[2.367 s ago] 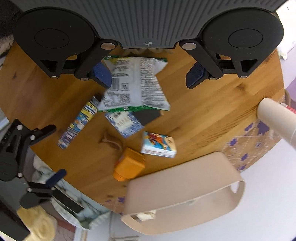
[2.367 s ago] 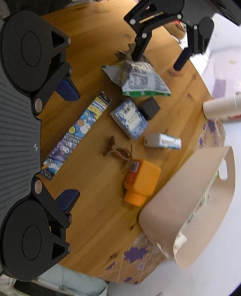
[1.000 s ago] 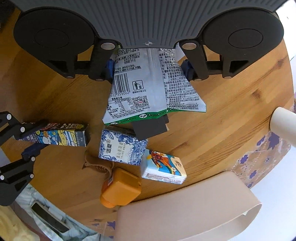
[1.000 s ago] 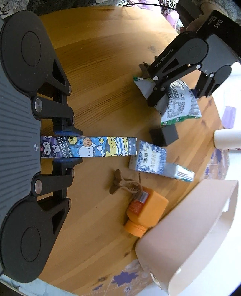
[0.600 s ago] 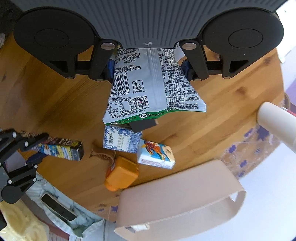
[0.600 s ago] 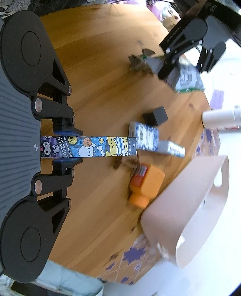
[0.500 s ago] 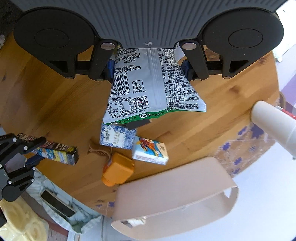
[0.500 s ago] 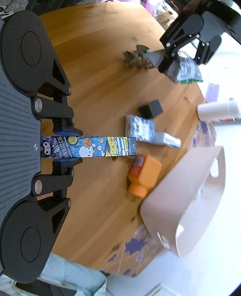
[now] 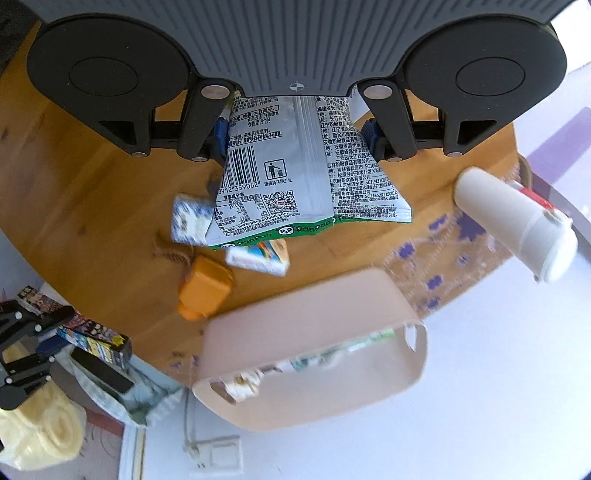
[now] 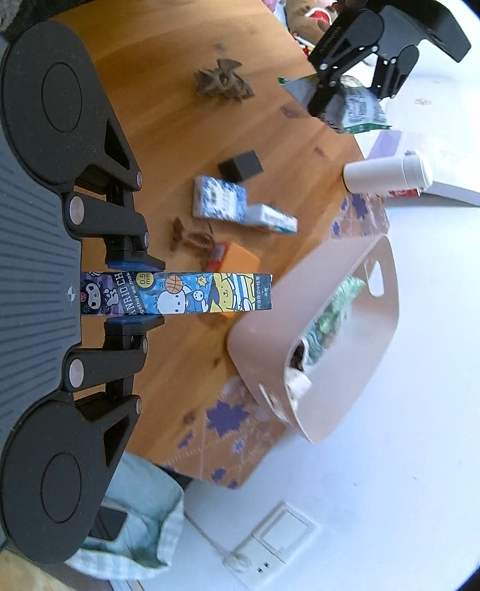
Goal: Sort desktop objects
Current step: 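Lift the white snack bag with the left gripper while the right grasps the blue snack stick, then carry the snack bag and snack stick into the basket and release both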
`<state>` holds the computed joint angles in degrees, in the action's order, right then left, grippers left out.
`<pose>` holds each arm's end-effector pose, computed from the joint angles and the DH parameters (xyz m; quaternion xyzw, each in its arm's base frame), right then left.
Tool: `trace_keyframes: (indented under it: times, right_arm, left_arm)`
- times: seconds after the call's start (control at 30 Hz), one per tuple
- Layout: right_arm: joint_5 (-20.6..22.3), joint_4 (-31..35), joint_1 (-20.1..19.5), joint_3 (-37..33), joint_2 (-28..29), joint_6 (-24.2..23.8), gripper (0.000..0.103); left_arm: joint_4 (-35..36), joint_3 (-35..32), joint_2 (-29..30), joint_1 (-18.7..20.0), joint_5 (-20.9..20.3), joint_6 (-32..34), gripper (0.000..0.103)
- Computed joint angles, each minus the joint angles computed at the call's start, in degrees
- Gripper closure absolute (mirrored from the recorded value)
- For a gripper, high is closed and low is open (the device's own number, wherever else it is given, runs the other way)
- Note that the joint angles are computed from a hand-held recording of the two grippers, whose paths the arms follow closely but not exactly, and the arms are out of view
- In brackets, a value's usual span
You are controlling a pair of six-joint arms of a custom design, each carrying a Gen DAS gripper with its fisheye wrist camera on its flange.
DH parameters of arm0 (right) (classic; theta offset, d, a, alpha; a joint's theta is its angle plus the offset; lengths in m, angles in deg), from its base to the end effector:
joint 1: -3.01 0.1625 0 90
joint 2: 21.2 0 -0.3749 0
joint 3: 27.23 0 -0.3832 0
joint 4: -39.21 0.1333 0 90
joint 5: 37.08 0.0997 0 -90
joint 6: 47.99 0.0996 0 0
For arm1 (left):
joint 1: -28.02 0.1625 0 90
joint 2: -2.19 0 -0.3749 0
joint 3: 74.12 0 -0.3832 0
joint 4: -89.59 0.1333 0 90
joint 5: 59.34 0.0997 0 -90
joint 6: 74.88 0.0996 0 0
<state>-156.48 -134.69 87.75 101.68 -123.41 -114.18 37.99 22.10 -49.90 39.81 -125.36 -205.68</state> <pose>0.0483 -0.3961 0.3935 0.3259 -0.7936 0.2458 0.4512 -0.3836 -0.2576 0.0808 -0.2029 0.7199 -0.3128 0.5855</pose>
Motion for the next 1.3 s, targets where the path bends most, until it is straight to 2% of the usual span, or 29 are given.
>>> trace_keyframes:
  times: [0.13, 0.27, 0.6, 0.87, 1.07, 1.3]
  right_arm:
    - [-1.0, -1.6, 1.5, -2.4, 1.9, -0.2, 0.082]
    - [-0.1, -3.5, 2.3, -5.1, 3.9, -0.5, 0.082]
    - [-1.6, -7.1, 5.1, -14.0, 12.2, 0.5, 0.082]
    - [-2.2, -8.3, 7.4, -22.9, 20.3, 0.5, 0.082]
    - [-1.3, -5.4, 7.8, -29.7, 24.6, 1.8, 0.082]
    - [-1.8, -3.3, 7.5, -37.1, 30.4, 7.6, 0.082]
  left_arm:
    - [5.7, -2.1, -0.8, 0.2, 1.3, -1.4, 0.04]
    - [12.1, -4.9, -1.4, 0.9, 3.2, -2.7, 0.04]
    - [26.4, -10.4, -2.7, 4.5, 7.7, -6.0, 0.04]
    - [33.5, -12.3, -4.8, 8.4, 11.6, -8.2, 0.04]
    - [37.1, -13.2, -5.8, 11.3, 13.6, -10.3, 0.04]
    - [39.0, -13.6, -7.5, 14.8, 14.6, -13.4, 0.039]
